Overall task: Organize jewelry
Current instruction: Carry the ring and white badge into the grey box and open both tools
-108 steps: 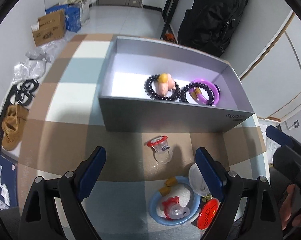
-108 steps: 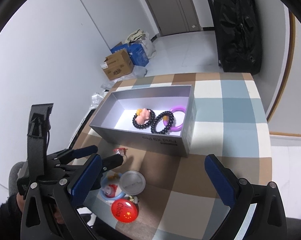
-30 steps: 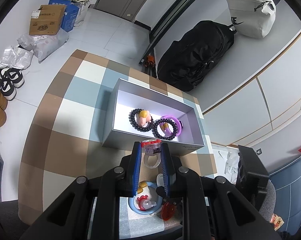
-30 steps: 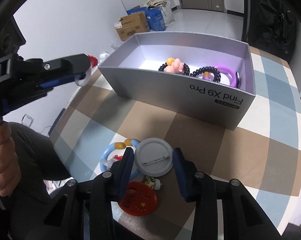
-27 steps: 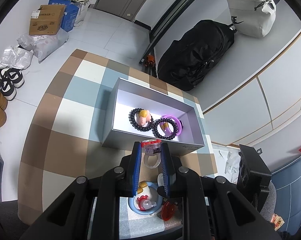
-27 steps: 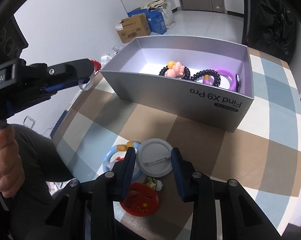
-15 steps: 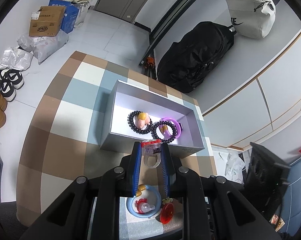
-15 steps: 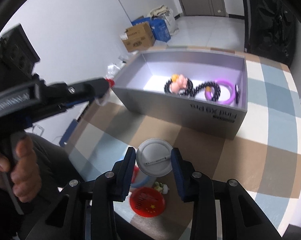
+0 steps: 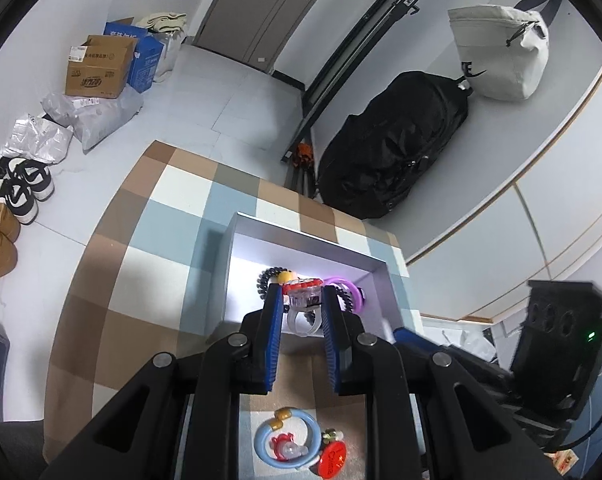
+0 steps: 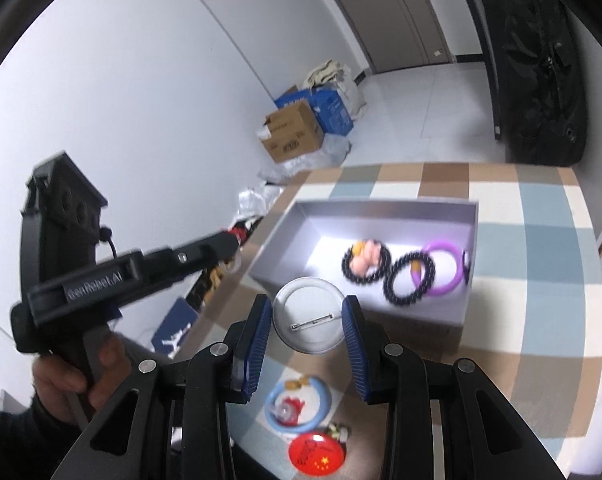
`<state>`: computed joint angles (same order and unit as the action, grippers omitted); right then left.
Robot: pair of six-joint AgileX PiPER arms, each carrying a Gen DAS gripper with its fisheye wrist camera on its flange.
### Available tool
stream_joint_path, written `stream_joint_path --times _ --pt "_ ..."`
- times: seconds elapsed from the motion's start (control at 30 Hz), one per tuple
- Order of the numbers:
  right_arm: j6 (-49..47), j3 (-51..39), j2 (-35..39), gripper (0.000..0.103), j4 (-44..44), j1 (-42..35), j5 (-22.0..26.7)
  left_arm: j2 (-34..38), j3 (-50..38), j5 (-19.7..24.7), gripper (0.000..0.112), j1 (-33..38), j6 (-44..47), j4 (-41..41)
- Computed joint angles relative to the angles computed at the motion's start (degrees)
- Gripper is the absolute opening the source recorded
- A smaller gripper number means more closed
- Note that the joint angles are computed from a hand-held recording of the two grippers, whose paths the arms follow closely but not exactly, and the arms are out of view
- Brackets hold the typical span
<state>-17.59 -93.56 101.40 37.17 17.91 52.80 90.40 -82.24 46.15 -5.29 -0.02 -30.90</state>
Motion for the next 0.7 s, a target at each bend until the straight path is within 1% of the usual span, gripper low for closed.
stream_joint_path --times 0.17,0.3,0.53,0.7 --pt "1.7 -4.3 2.4 0.035 0.5 -1.1 1.5 1.7 -2.0 -0.1 0.014 -0.9 -1.1 0.8" --pt "3.6 -8.0 4.8 0.035 0.5 -1.8 3.4 3.0 -4.6 0.0 0.014 -2.3 -2.2 3.0" --pt "6.6 -12.0 7.2 0.035 -0.3 -3.3 4.8 8.2 -11.7 2.4 0.014 -5.0 -6.2 7.9" --pt "9.2 -15.4 9.4 0.035 -2.8 -3.9 5.5 11.0 -14.7 3.9 0.014 -5.4 -7.4 7.7"
